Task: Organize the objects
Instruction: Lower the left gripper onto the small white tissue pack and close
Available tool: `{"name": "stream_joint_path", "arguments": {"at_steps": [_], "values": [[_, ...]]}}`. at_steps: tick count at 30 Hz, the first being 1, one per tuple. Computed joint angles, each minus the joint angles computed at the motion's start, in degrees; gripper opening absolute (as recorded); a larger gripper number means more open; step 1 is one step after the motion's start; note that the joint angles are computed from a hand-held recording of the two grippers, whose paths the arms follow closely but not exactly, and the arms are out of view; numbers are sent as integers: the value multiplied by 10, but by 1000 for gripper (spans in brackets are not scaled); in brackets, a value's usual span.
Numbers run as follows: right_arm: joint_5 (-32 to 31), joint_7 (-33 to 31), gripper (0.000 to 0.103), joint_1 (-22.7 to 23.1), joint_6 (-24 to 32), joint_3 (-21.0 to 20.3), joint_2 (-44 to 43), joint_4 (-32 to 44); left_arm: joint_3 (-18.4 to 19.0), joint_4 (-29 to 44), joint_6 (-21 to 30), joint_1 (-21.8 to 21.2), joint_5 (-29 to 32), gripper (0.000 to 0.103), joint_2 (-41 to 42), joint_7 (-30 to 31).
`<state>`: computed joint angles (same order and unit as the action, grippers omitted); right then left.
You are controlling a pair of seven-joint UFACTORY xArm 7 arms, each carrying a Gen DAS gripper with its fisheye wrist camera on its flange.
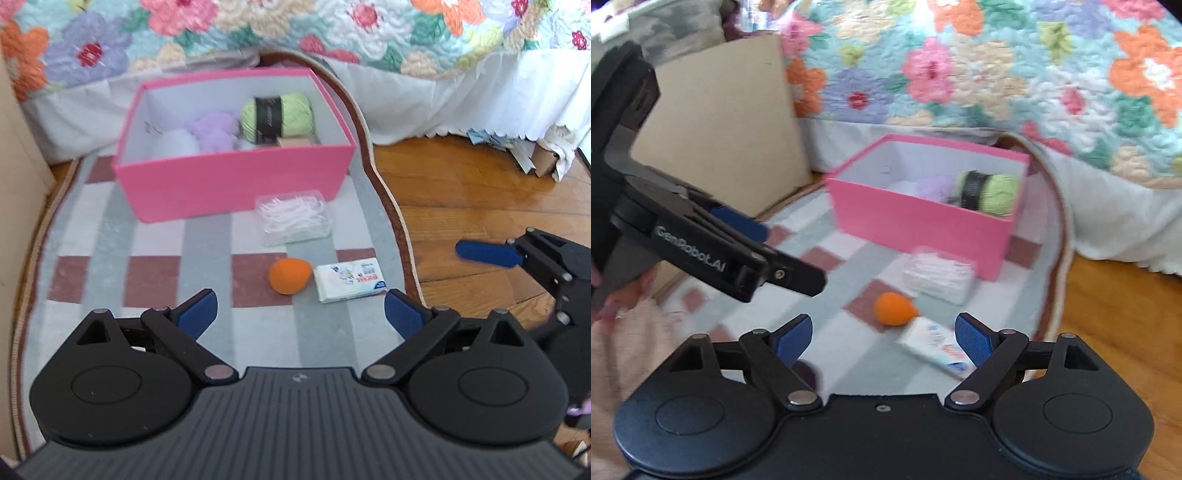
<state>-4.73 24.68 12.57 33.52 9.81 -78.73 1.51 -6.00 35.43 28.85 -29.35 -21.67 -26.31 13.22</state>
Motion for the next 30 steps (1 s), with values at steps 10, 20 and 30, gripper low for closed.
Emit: {"name": "stream_joint_path", "arguments": {"at_steps": [10, 20, 30], "values": [[-21, 25, 88, -56, -145, -6, 160, -50, -4, 7, -77, -21, -65, 88, 111, 8], [-10, -14, 88, -70, -330, -38, 295, -78, -15, 19, -119, -47, -223, 63, 186, 125], [18, -46, 83, -93, -442, -21, 401, -75, -60, 56, -154, -17, -324, 46, 256, 182]]}}
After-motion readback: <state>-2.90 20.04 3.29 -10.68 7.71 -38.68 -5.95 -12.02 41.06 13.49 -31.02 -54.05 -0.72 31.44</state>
